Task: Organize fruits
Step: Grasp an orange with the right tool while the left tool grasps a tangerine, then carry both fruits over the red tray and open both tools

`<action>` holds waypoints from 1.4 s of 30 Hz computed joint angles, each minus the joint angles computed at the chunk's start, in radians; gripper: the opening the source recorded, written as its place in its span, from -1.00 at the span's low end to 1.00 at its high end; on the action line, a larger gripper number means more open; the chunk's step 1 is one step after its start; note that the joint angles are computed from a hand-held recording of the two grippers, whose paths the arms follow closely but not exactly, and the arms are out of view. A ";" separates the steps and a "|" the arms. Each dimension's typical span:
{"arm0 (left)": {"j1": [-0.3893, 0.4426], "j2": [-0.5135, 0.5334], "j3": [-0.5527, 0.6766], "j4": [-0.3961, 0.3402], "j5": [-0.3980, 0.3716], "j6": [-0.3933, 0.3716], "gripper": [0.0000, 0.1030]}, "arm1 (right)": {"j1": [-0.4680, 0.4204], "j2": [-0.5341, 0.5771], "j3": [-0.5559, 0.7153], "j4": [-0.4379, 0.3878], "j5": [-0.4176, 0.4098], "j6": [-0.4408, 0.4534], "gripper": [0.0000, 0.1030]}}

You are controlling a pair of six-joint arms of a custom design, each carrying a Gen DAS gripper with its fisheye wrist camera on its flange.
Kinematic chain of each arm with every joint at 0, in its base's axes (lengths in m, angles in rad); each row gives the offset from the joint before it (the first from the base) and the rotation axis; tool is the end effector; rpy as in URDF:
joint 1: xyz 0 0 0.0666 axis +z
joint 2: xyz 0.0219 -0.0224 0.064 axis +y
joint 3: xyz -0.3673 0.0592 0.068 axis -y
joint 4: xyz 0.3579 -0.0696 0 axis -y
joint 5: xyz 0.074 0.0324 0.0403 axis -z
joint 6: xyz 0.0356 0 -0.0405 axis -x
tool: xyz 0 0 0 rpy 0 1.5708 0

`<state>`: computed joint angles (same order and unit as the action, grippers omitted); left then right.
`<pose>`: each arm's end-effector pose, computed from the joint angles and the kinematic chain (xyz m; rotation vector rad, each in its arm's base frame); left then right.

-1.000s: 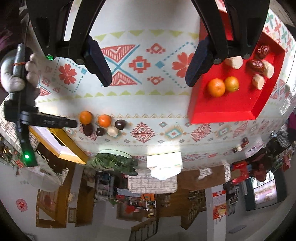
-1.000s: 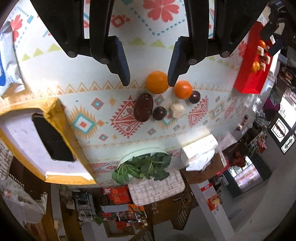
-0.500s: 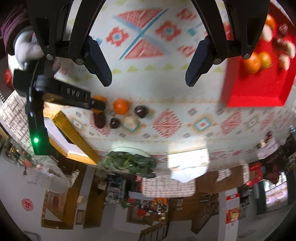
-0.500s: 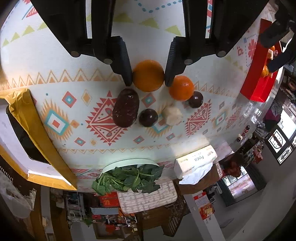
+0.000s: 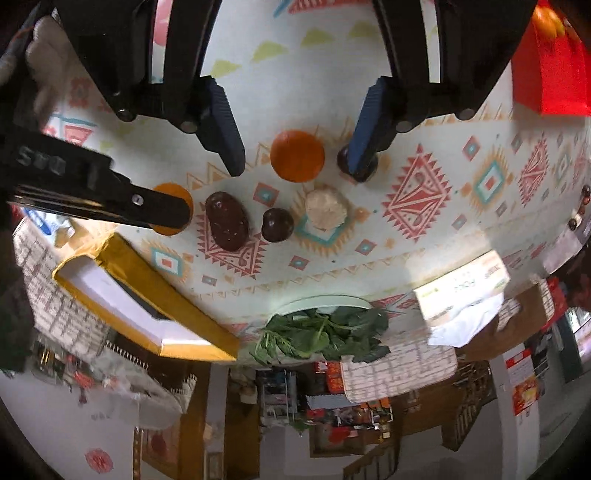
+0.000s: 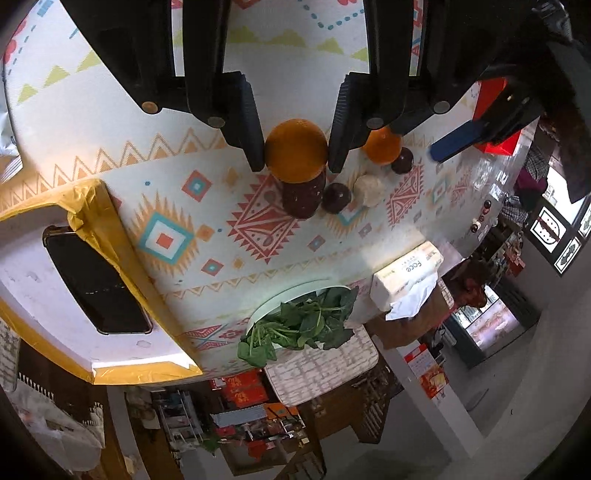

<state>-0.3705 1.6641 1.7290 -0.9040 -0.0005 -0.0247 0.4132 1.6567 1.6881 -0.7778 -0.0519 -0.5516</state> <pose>0.5163 -0.2010 0.4315 0.4741 2.3691 -0.1586 0.5115 0.2259 0.4274 0.1376 2.3759 0.5374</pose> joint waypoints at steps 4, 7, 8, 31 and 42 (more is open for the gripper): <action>0.002 0.021 0.005 0.011 -0.004 -0.020 0.11 | 0.005 0.004 0.006 -0.003 -0.006 0.011 -0.25; -0.008 0.022 0.003 0.017 -0.007 -0.049 0.03 | 0.010 0.005 0.009 -0.004 -0.003 0.017 -0.25; -0.011 0.022 0.000 0.016 -0.002 -0.062 -0.24 | 0.011 0.006 0.008 -0.003 -0.003 0.017 -0.25; 0.191 -0.374 -0.308 0.083 0.040 0.148 -0.37 | 0.044 0.019 0.004 0.006 0.029 0.061 -0.25; 0.464 -0.532 -0.467 0.088 0.077 0.188 -0.37 | 0.140 0.070 0.127 -0.110 0.087 0.073 -0.25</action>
